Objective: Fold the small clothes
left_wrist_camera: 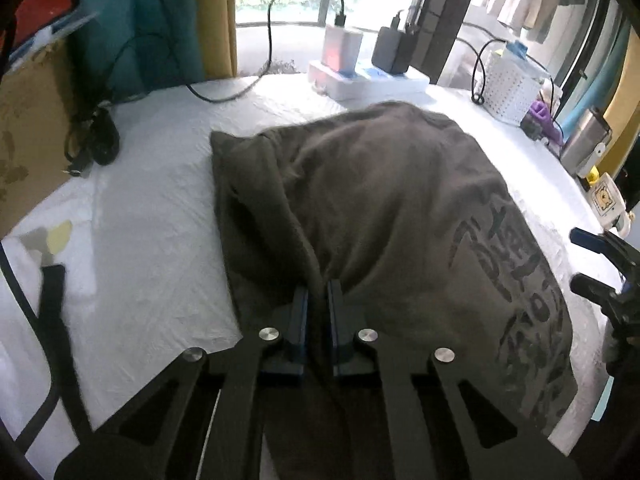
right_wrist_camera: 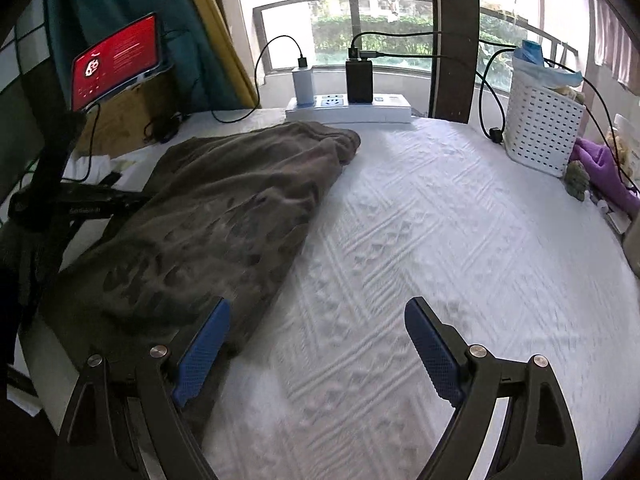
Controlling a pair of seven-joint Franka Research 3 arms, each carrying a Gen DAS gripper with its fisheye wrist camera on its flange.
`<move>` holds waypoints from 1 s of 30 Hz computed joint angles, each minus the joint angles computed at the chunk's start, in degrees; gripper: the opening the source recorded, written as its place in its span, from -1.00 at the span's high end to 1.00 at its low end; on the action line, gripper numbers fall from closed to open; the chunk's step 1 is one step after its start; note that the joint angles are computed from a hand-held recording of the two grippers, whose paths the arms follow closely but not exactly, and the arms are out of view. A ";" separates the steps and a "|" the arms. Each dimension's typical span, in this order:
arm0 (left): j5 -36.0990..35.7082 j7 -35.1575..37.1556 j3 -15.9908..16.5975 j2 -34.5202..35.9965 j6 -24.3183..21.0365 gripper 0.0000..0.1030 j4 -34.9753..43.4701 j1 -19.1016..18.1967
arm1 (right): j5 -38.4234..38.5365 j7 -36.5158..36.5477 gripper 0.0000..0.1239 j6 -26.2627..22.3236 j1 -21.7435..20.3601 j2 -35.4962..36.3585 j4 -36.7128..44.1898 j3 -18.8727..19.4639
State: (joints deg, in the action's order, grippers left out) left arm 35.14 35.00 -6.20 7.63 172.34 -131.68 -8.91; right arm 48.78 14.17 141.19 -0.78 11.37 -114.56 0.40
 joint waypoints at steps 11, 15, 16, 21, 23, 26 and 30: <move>-13.44 8.99 -3.97 -2.78 2.42 0.83 -4.24 4.94 | -3.19 10.95 -0.45 -6.63 -0.47 11.72 16.52 1.93; -8.02 4.75 -0.03 -2.66 2.66 0.80 -2.59 2.58 | -2.86 13.76 -0.40 -9.00 -1.03 17.05 24.91 3.86; -7.12 4.28 0.35 -2.34 3.32 0.77 -1.91 2.70 | -3.61 15.53 -0.25 -9.79 -0.81 18.97 27.69 4.03; -4.65 3.77 1.68 1.27 3.57 0.36 2.40 3.03 | -7.31 21.70 -0.01 -11.31 -0.06 25.67 36.90 5.11; -4.21 3.71 2.40 3.36 2.57 0.35 4.80 2.59 | -8.73 22.93 0.11 -11.44 0.12 27.16 38.77 5.51; -6.39 6.47 1.23 5.43 2.88 0.33 6.45 3.76 | -10.36 24.00 0.15 -11.18 0.37 28.54 40.44 6.11; -9.93 9.89 0.16 7.17 2.91 0.06 7.73 4.47 | -11.60 24.71 0.16 -11.20 0.42 29.55 41.43 6.68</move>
